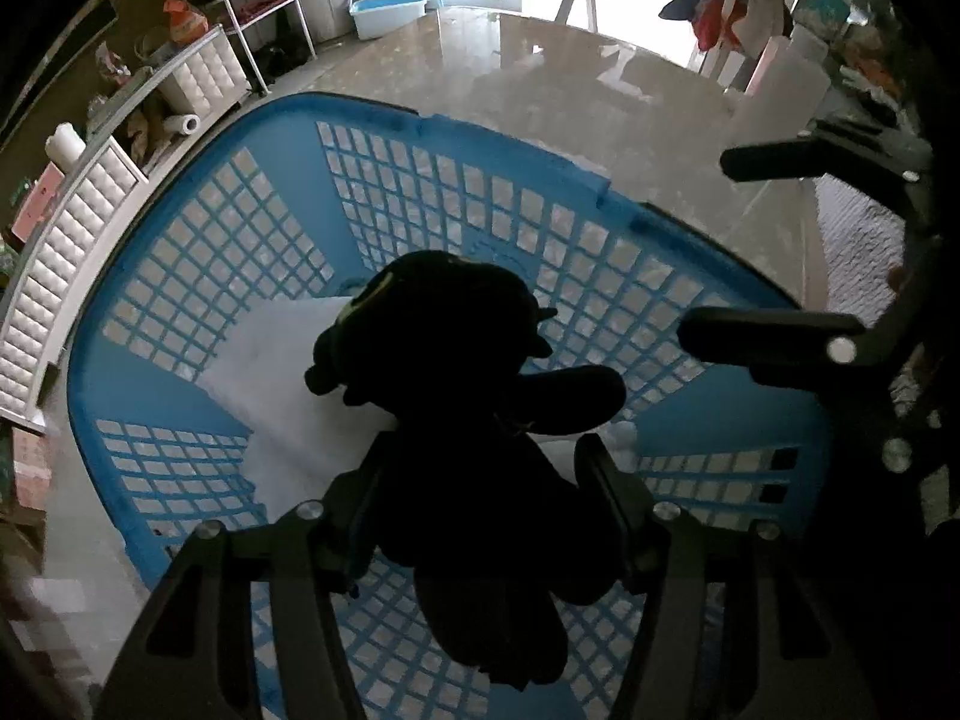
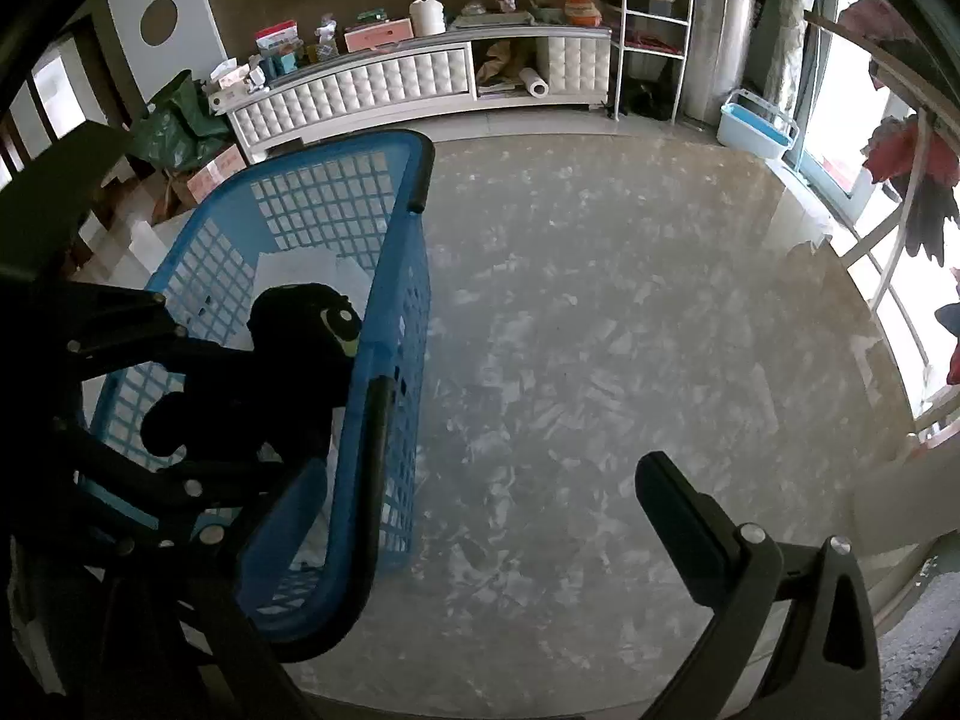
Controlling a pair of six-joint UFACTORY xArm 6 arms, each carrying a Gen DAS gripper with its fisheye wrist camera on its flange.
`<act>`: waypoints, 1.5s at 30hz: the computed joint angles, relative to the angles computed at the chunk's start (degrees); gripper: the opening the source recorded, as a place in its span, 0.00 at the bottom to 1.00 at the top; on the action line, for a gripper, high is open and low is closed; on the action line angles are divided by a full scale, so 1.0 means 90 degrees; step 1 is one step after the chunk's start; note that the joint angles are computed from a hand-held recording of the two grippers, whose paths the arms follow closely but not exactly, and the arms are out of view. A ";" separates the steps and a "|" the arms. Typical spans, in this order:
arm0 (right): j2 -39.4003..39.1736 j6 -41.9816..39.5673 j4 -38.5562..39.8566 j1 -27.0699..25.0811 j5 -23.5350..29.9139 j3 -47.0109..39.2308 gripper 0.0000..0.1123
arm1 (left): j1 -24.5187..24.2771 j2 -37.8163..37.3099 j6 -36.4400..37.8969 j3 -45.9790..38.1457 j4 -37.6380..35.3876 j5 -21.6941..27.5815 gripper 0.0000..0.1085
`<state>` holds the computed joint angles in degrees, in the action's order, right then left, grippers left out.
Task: Organize soft objects
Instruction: 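Carry the black plush toy with the left gripper over the blue basket, then lower the plush toy into the basket and open the left gripper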
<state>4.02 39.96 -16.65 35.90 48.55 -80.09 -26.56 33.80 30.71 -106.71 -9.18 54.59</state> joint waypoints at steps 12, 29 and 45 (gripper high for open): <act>-0.0023 -0.0022 0.0197 -0.0013 -0.0056 0.0060 0.92 | -0.0046 0.0042 -0.0249 -0.0020 0.0395 -0.0122 0.64; -0.0337 0.0124 0.0136 0.0111 -0.0128 0.0232 0.92 | -0.0068 -0.0898 -0.0797 0.0980 0.0514 -0.0828 0.77; -0.0351 0.0401 -0.0280 0.0523 0.0148 -0.0139 0.92 | 0.0164 -0.3044 -0.1637 0.3288 0.0377 -0.1926 0.95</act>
